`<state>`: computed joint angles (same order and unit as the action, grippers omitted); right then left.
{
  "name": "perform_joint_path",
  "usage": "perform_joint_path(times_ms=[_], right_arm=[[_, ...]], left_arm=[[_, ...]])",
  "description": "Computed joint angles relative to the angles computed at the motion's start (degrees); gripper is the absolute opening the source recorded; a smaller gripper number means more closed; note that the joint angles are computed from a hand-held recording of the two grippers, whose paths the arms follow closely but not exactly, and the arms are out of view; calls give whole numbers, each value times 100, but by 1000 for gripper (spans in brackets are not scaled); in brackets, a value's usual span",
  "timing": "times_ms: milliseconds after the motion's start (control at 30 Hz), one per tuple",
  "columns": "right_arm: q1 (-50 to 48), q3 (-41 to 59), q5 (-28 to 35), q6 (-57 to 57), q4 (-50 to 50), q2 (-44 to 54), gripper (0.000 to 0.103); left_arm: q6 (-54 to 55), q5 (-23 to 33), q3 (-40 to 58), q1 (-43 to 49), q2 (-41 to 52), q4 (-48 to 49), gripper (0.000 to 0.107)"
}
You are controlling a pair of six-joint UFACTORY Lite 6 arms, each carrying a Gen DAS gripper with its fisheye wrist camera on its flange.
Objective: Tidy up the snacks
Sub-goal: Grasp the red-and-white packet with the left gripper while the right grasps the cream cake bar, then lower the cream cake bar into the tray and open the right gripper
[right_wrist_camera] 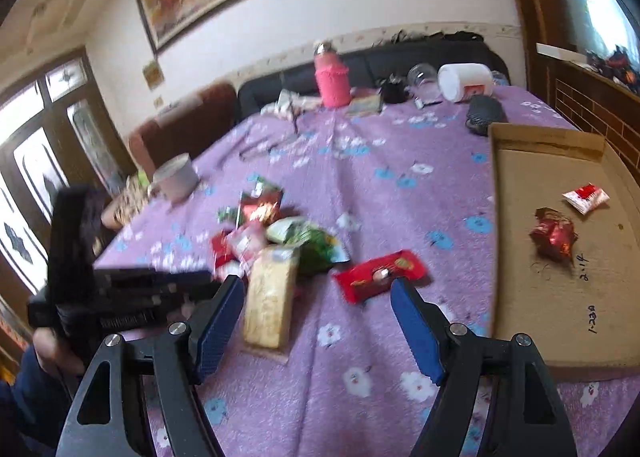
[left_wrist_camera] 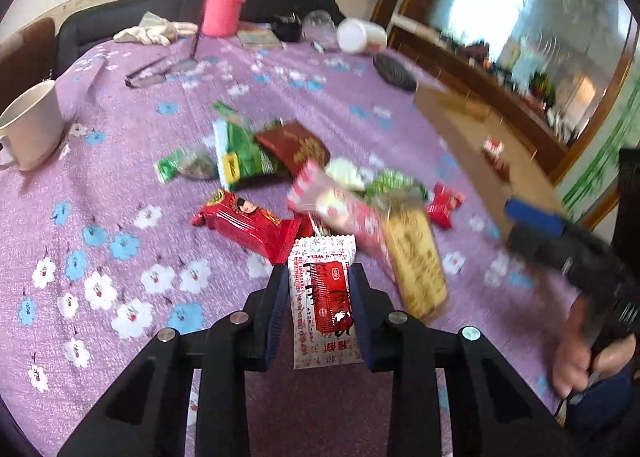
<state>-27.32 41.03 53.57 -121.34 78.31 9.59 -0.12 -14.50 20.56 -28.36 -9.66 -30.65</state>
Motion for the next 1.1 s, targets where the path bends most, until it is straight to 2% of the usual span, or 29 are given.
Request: perform_joint_path(times_ms=[100,133,200,333,367,467,733,967,1100], right_arm=[[508,-99,-383,594,-239,-288,80],[643,-110,-488,705,-268,-321,80],[1218,-227,-1121,873,-115,-464,80],[2043,-260,-1992,889,265,-259,80],[2159,-287,-2123,821,409,-200,77],[2313,-277,-2252,611,610,44,37],[1381,-199,-1101,389,572,127,34],[566,-94,-104,518,580,74,34],[57,244,157,818,694,274,34]], left_arm=[[308,-189,-149,5,-240,-318,29],[72,-184,-173,69,-266,-80,29],[-566,-156,-212,240,-299,598,29],[-810,-213,-343,341,-469,851,29],[-816,-222,-364,344,-502,849,29],[-808,-251,-383,338,-526,825,29],[-220,-436,-449,159,-695,180,29],[454,-785,-797,-182,-1391,-573,30],[601,-840,-868,-255,-1597,-728,30]])
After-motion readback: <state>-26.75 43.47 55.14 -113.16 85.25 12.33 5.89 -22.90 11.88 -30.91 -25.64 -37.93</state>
